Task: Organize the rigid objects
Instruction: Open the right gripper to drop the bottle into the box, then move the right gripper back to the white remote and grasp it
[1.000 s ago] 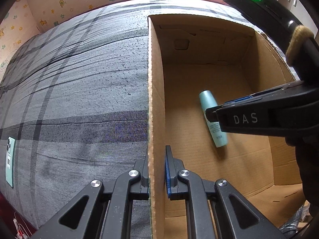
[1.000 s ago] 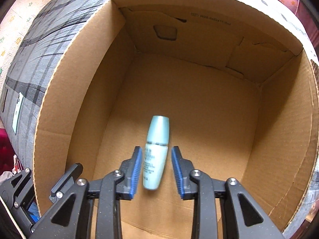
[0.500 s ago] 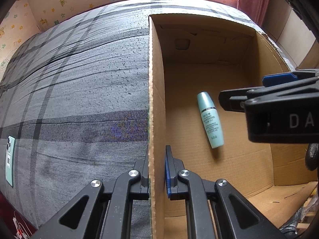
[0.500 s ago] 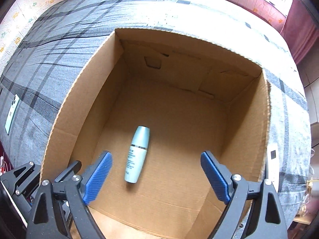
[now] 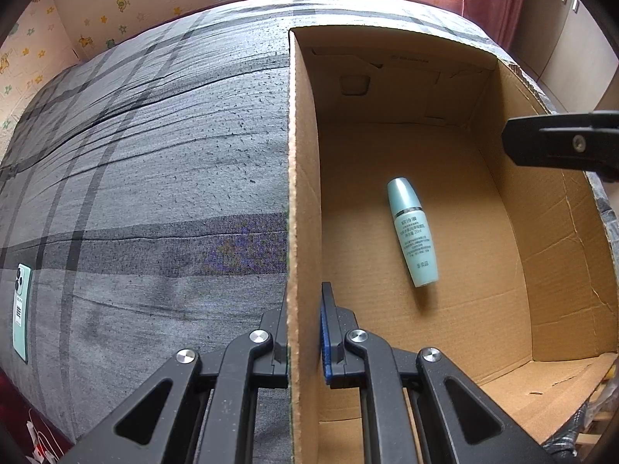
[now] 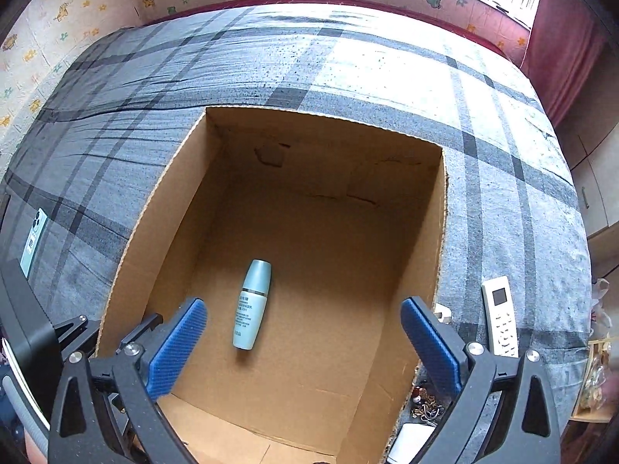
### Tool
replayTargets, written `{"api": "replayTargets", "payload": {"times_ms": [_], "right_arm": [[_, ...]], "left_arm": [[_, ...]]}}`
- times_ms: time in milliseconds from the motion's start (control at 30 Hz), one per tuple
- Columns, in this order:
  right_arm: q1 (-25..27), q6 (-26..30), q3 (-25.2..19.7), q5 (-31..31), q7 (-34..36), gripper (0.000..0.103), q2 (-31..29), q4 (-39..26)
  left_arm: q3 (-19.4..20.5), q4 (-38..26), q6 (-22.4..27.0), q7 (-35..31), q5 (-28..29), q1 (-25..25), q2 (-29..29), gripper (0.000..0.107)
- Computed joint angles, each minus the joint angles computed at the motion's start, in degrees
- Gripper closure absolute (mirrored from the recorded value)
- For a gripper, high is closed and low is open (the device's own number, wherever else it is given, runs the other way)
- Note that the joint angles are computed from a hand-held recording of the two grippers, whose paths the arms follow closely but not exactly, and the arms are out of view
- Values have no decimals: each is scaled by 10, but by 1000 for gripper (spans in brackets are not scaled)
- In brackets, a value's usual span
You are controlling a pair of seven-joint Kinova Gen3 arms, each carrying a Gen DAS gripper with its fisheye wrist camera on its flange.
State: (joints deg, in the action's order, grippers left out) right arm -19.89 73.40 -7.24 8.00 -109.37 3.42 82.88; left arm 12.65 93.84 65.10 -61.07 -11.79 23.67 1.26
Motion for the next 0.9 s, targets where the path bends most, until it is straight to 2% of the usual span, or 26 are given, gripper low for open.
{"api": "replayTargets", "payload": {"times_ms": [433, 567, 900], "right_arm": [[32, 23, 13, -2, 53, 0, -30, -9], [54, 30, 24, -22, 82, 0, -40, -10], [127, 27, 63, -17, 141, 0, -53, 15]], "left_arm": [[1, 1, 0, 5, -2, 1, -1, 97], [0, 2, -1, 4, 0, 0, -2, 97], [0, 6, -6, 1, 4, -4, -4, 97]]}}
